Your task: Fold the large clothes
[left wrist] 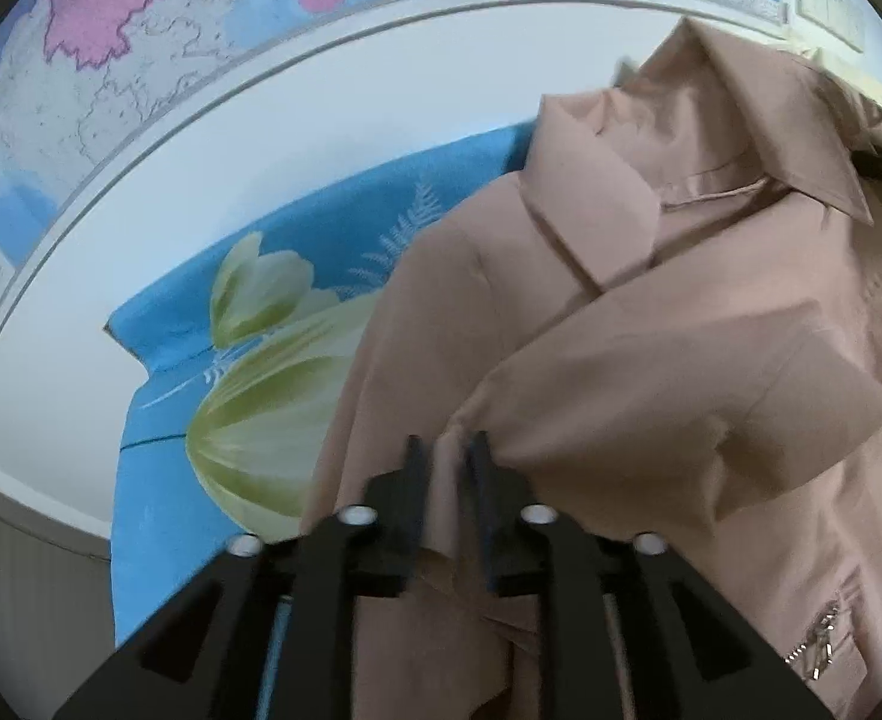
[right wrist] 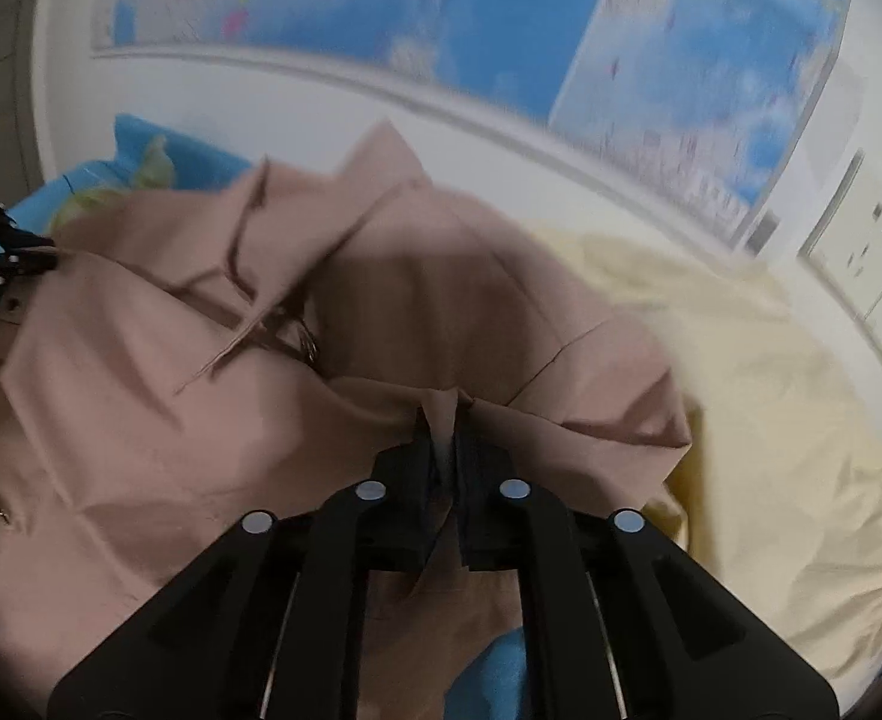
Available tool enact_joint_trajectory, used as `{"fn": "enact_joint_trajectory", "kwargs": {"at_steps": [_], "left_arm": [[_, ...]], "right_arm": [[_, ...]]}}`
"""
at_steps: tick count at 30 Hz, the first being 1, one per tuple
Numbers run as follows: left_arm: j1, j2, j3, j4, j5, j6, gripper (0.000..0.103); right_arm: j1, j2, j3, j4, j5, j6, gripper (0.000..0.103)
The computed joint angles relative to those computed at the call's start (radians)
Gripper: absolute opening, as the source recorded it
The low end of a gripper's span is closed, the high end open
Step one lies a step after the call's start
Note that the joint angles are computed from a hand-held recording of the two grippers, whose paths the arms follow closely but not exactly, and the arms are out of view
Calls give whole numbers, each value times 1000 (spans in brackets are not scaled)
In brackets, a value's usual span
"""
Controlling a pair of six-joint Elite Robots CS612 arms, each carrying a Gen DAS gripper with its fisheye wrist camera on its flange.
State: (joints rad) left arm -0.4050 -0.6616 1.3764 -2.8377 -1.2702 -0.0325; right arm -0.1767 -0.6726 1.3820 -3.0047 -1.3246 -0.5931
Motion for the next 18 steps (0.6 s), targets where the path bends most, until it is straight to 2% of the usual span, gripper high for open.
{"fn": "enact_joint_trajectory", "kwargs": {"at_steps": [1, 3, 5, 7, 8, 10, 13, 14, 16, 17, 18], "left_arm": [[8, -6, 6, -8, -39, -11, 32], [27, -26, 36, -51, -139, -24, 37], [40, -48, 77, -120, -166, -34, 50], [50, -65, 112, -176, -177, -40, 52], [58, -78, 134, -199, -190, -51, 53], [78, -100, 178, -233, -241, -79, 56], [91, -122, 239, -250, -279, -104, 61], [92, -127, 257, -248, -282, -109, 62], [96, -137, 297, -252, -318, -129, 62], [100, -139, 309, -253, -341, -133, 62], [103, -143, 329, -262, -360, -138, 63]], "right_arm": [[-1, -2, 3, 0, 4, 18, 13], [-6, -19, 28, -21, 25, 37, 44], [-7, -42, 79, -139, 46, 55, 56], [-8, -60, 109, -184, 83, 38, 57], [-8, -76, 130, -178, 144, 18, 57], [-7, -96, 149, -103, 272, -50, 57], [21, -106, 151, 64, 383, -213, 58], [33, -104, 146, 107, 387, -261, 58], [72, -84, 142, 103, 337, -344, 58], [86, -75, 136, 100, 304, -365, 54], [106, -55, 125, 74, 244, -371, 40]]}}
